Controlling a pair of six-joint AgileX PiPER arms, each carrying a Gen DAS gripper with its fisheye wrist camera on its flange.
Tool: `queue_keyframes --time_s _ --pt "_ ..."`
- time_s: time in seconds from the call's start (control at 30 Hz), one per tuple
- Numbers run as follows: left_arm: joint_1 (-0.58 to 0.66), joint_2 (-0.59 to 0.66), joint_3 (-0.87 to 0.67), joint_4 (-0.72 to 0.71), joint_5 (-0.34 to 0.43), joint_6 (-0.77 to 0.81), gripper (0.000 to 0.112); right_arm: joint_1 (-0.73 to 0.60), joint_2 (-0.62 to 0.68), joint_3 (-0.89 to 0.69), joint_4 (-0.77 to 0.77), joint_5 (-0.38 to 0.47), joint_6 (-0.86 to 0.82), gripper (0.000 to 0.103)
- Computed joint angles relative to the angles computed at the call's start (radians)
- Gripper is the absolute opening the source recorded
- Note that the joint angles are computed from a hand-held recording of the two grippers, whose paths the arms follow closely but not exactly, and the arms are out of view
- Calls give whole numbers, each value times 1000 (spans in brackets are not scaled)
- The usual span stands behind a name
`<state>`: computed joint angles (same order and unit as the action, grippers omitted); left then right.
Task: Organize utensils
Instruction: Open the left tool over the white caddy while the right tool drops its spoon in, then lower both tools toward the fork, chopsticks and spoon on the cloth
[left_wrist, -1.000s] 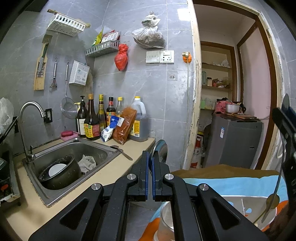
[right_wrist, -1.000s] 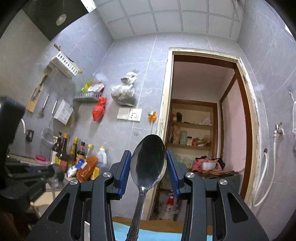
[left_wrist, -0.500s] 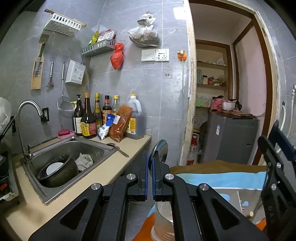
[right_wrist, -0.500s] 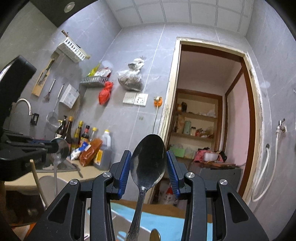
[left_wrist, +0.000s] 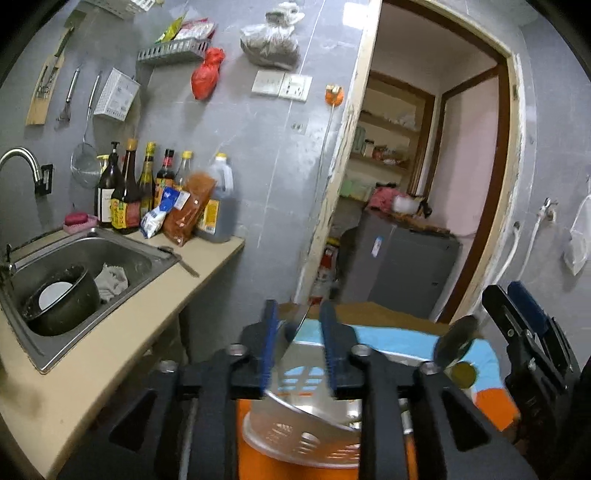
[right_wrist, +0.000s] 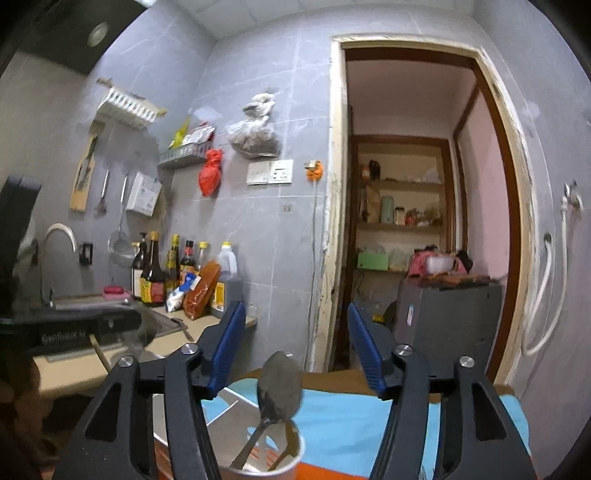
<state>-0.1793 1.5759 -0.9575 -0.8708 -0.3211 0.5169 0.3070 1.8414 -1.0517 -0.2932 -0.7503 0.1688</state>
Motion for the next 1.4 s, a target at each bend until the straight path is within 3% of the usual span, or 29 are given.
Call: queue_keyframes --time_s 0.03,0.07,0.17,0.3,0.33,0.43,0.53,0.7,1.1,1.4 --pt "-9 -7 4 3 -12 -7 39 -11 -13 2 -16 15 27 63" --pt "-22 -19 6 -18 -25 8 41 -27 -32 6 -36 34 63 70" --pt "-56 -31 -16 -152 -28 135 48 -81 -79 7 -122 87 194 79" --pt "-133 -47 -43 -317 -88 272 75 -154 -128 5 -215 139 329 94" --pt "-151 -49 -46 -325 -107 276 81 -181 -145 11 -245 148 371 103" --pt "-236 -46 -68 -393 -200 332 95 -250 -176 22 -336 151 471 103" --pt "-320 -29 -104 -443 -274 398 97 -326 -204 37 -434 149 556 103" --pt "-420 18 -168 -509 -312 495 97 -447 -230 65 -569 130 638 103" --pt "-536 219 -324 -657 -259 625 97 -675 -146 74 -784 110 705 103" --pt "-551 383 -411 -814 -232 726 97 -691 -40 14 -1118 212 918 103"
